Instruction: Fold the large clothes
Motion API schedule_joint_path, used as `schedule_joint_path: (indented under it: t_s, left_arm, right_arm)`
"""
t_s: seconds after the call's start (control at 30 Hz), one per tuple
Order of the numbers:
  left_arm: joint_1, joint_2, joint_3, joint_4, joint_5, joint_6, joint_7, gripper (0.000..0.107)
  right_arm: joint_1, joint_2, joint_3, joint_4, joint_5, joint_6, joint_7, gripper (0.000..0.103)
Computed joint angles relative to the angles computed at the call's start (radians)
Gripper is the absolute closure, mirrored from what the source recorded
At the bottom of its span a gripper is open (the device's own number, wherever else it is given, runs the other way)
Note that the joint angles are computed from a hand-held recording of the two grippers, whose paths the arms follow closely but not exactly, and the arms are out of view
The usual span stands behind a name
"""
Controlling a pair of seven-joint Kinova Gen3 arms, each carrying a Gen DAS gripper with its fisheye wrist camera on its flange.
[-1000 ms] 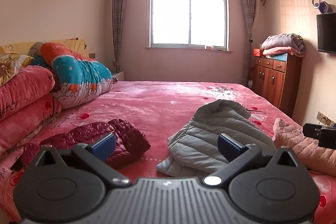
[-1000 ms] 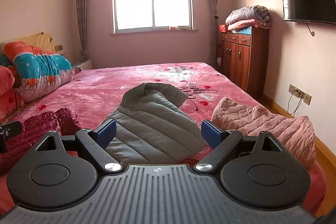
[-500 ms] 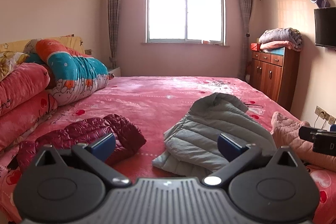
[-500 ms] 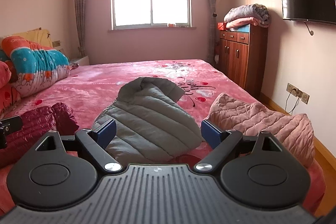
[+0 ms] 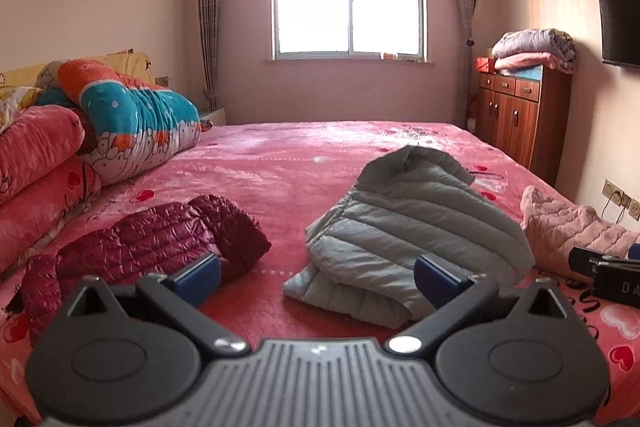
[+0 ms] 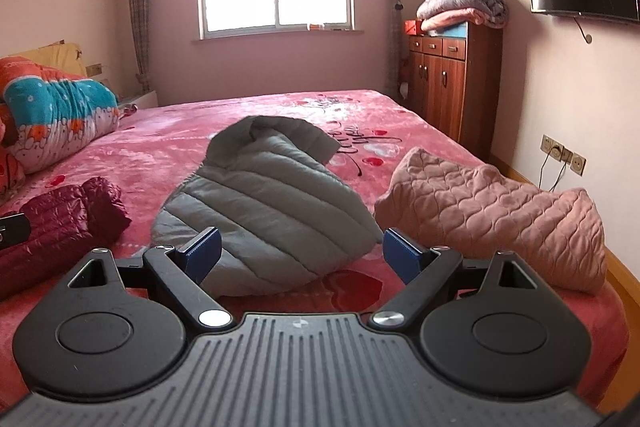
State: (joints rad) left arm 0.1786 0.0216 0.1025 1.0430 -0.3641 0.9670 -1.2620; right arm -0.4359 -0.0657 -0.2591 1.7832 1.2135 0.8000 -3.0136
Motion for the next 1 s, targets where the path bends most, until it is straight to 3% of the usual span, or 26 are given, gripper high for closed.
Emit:
schedule_joint_path:
  t_s: [0.17, 0.27, 0.43, 0.53, 0.77, 0.9, 1.0]
  left_arm:
    - [0.002, 0.017, -0.004, 0.008, 0.016, 0.002, 0.012, 0.005]
    - [-0.009, 0.015, -0.015, 0.048, 0.05, -0.044, 0.025, 0.005]
    - [-0.051, 0.006, -0.032, 0.169, 0.183, -0.194, -0.041, 0.005]
    - [-0.079, 0.029, -0.028, 0.2, 0.285, -0.227, -0.084, 0.005]
    - [-0.079, 0.123, -0.026, 0.207, 0.412, -0.306, -0.075, 0.005]
    - [-0.042, 0.189, -0.03, 0.185, 0.404, -0.369, -0.03, 0.006]
    - [-0.006, 0.248, -0.042, 0.136, 0.371, -0.369, 0.025, 0.007]
  right_arm:
    - [0.008, 0.013, 0.013, 0.026, 0.018, -0.015, -0.052, 0.0]
    - [0.021, 0.021, 0.034, 0.047, 0.012, -0.057, -0.079, 0.0]
    - [0.047, 0.046, 0.066, 0.091, 0.039, -0.121, -0.145, 0.0]
    - [0.067, 0.059, 0.092, 0.108, 0.048, -0.162, -0.181, 0.0]
    - [0.092, 0.112, 0.136, 0.087, 0.026, -0.174, -0.2, 0.0]
    - [0.097, 0.126, 0.157, 0.067, -0.004, -0.178, -0.19, 0.0]
    - [0.107, 0.131, 0.171, 0.059, -0.029, -0.194, -0.182, 0.0]
